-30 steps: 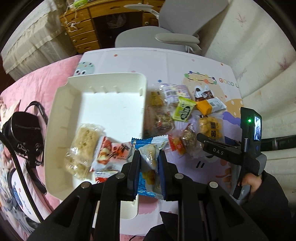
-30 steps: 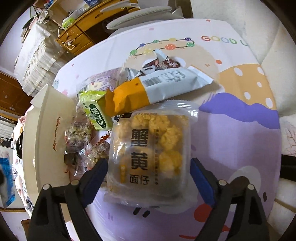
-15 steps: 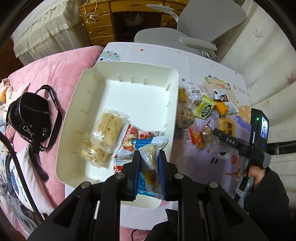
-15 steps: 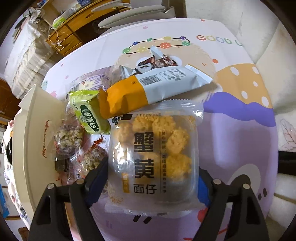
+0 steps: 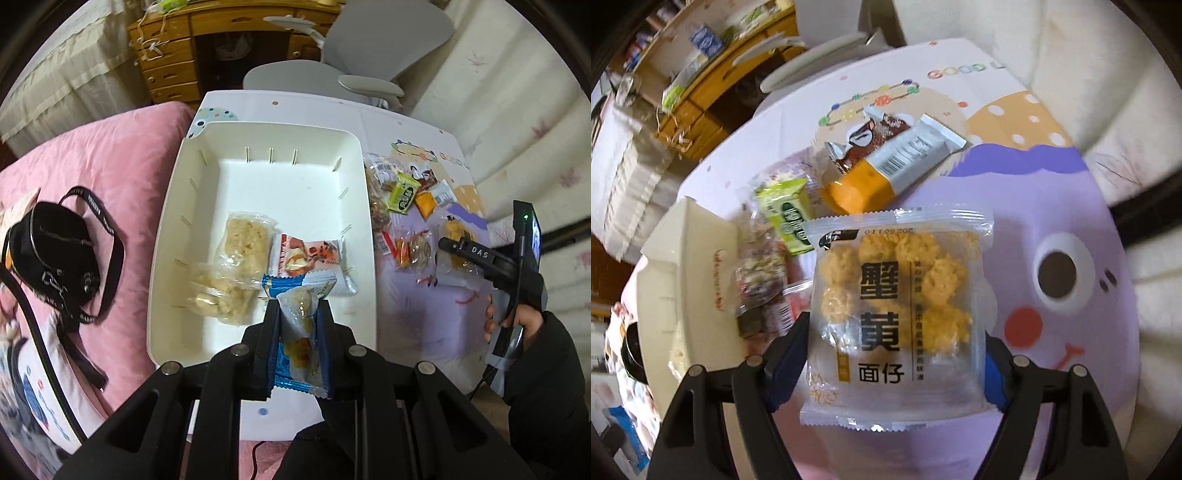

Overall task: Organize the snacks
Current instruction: 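Lift both held snacks and carry them over the white tray, then open both grippers to drop the snacks into the white tray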

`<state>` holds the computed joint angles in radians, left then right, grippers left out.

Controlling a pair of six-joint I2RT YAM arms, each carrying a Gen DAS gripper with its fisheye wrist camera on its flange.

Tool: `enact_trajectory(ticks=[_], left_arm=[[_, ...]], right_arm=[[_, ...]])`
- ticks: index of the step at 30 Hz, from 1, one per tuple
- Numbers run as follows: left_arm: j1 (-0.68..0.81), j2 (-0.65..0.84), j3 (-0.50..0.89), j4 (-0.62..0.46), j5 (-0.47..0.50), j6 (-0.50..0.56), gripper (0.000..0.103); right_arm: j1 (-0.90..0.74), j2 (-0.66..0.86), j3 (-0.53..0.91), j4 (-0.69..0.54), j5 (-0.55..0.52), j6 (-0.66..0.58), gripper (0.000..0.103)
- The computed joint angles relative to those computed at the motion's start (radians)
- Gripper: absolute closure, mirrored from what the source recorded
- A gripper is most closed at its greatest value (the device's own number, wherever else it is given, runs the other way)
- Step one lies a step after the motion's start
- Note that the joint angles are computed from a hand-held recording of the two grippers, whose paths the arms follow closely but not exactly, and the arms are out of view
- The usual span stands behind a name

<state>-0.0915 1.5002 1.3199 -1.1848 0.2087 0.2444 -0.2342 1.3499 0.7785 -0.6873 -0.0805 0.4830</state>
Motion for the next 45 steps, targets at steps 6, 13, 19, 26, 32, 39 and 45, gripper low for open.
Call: enact_trajectory(ticks=[6, 13, 19, 26, 32, 39, 45], left_arm=[[0.125, 0.022, 0.044, -0.042, 0.067, 0.208, 0.086], [0.224, 0.074, 0.092, -0.069, 0.121, 0.392, 0.086], [0.273, 0.1, 0.104, -0.055, 0.173, 0.511, 0.086], [0.334, 0.134, 0.12, -0.061, 0.242, 0.597, 0.086], [0.395, 0.182, 0.163, -0.093, 0.3, 0.62, 0.086], [0.447, 0.169, 0.143, -0.101, 0.338, 0.654, 0.051], [0.447, 0.145, 0.107, -0.103, 0.33, 0.666, 0.039]], right_arm=[[0.137, -0.165, -0.031, -0.083, 0.046, 0.199, 0.024], [0.447, -0.304, 0.009, -0.174, 0.174, 0.505, 0.024], [0.725, -0.323, 0.084, -0.208, 0.318, 0.717, 0.024], [0.937, -0.22, 0.181, -0.18, 0.425, 0.816, 0.024], [1.03, -0.117, 0.258, -0.153, 0.462, 0.827, 0.024], [1.042, -0.011, 0.331, -0.131, 0.421, 0.755, 0.02], [1.062, 0.01, 0.349, -0.161, 0.423, 0.761, 0.019]])
